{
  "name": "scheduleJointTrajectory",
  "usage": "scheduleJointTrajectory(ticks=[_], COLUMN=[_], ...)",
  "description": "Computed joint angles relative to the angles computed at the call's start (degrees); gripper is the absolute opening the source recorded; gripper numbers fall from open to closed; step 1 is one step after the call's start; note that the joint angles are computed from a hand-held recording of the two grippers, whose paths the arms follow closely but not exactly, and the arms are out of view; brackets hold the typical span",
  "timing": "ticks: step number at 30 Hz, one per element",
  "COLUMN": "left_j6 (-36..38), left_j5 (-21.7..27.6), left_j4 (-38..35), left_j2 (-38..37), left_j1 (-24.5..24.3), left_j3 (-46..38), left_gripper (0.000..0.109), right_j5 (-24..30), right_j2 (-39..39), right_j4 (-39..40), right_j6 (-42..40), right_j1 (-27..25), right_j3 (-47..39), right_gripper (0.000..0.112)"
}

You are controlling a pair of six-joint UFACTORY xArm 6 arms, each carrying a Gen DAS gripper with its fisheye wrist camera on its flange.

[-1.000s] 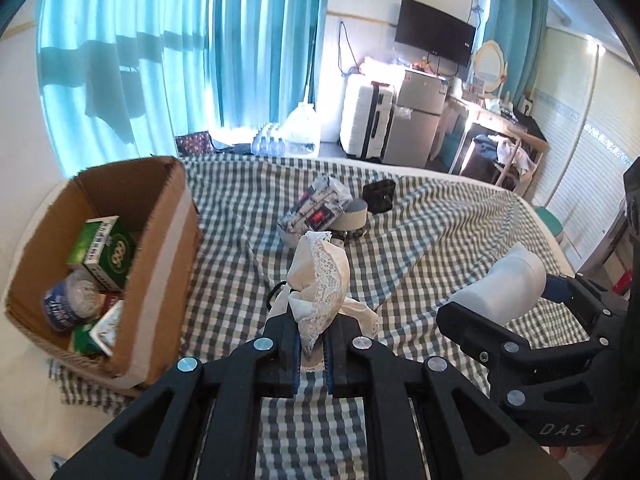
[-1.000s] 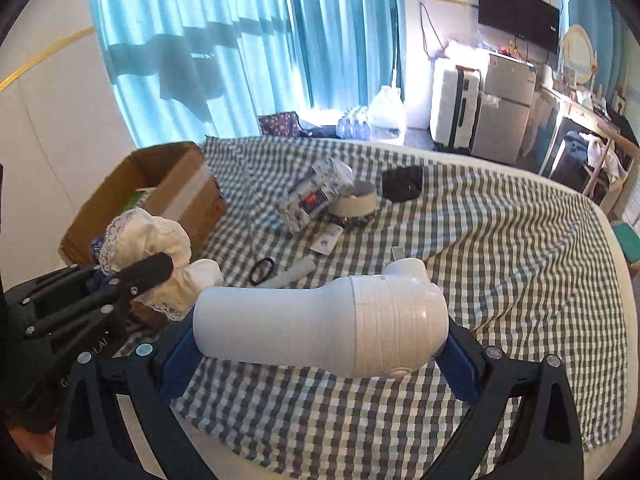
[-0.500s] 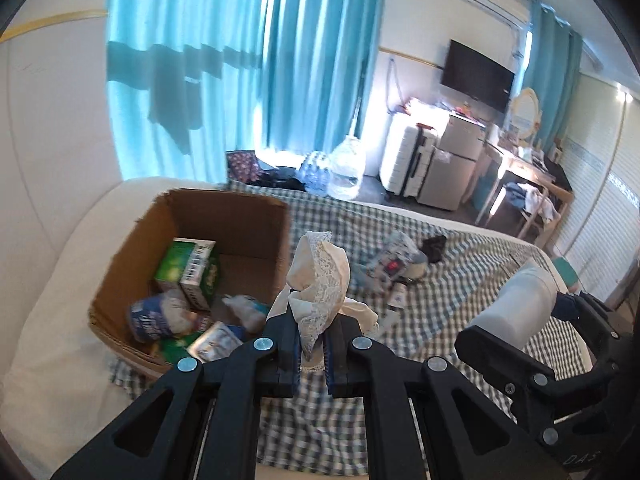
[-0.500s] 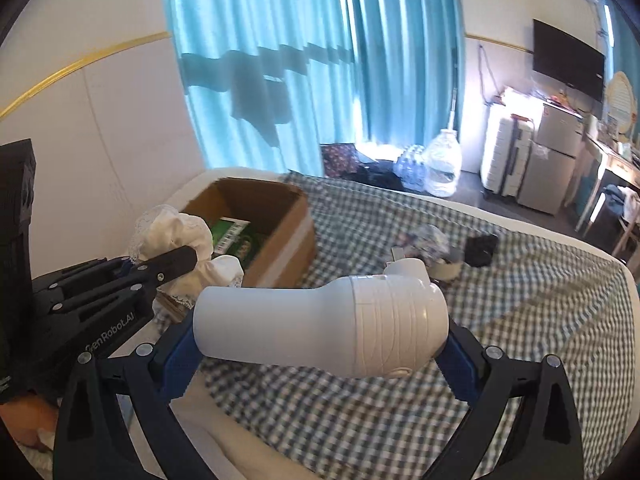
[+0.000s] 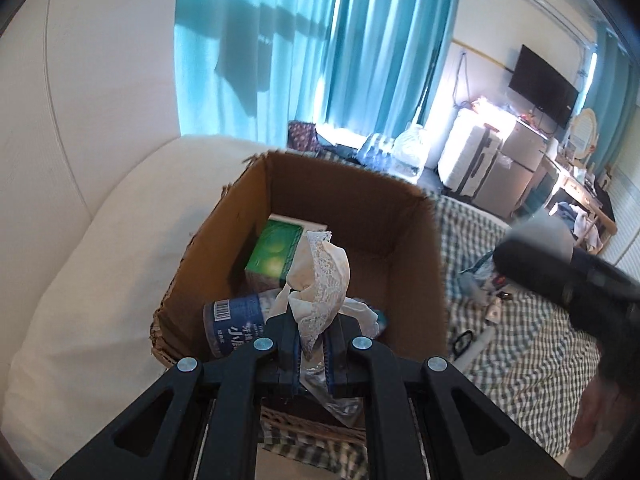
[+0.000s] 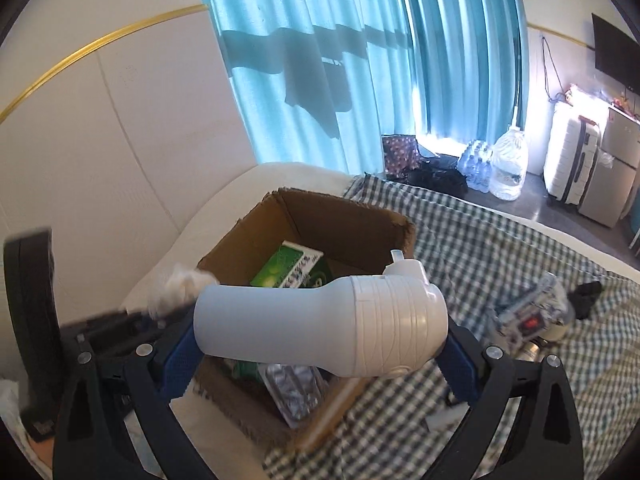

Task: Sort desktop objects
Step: 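Carry the lace cloth and white bottle over the cardboard box and release both, then withdraw both tools from the cardboard box toward the remaining items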

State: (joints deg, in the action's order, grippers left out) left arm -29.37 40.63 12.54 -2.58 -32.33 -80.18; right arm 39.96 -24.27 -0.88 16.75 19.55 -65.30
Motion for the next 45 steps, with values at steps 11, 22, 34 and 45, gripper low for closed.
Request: scheduleJointTrajectory(ticks=[11,22,34,45], left_j6=[-5.0,-9.9,-20.4,-17.7], left_j5=[-4.1,1.9,5.5,4.3], left_j4=[6.3,12.1,19.3,18.2], left_j2=[3.5,-4.4,-3.3,3.8], left_j1=[0.1,-8.8,-25.6,-29.0], left_j3=[0.9,1.3,-0.4,-3.6], left_gripper=[0.092,0.098,0.099,0.099], right_j5=[-8.2,-0.5,21.7,36.5], right_j2=[9.0,-13.4,-45.1,-51.3], right_j4=[-2.5,-7.6,0.2,34.9], right_j6=[2.2,7.9,-6.4,-37.6], right_j1=[-1.7,-4.2,-23.2,-67.2], right_j3=[-7.6,5.7,19.9,24.4], right_gripper=[0.103,0.103,0.103,0.103])
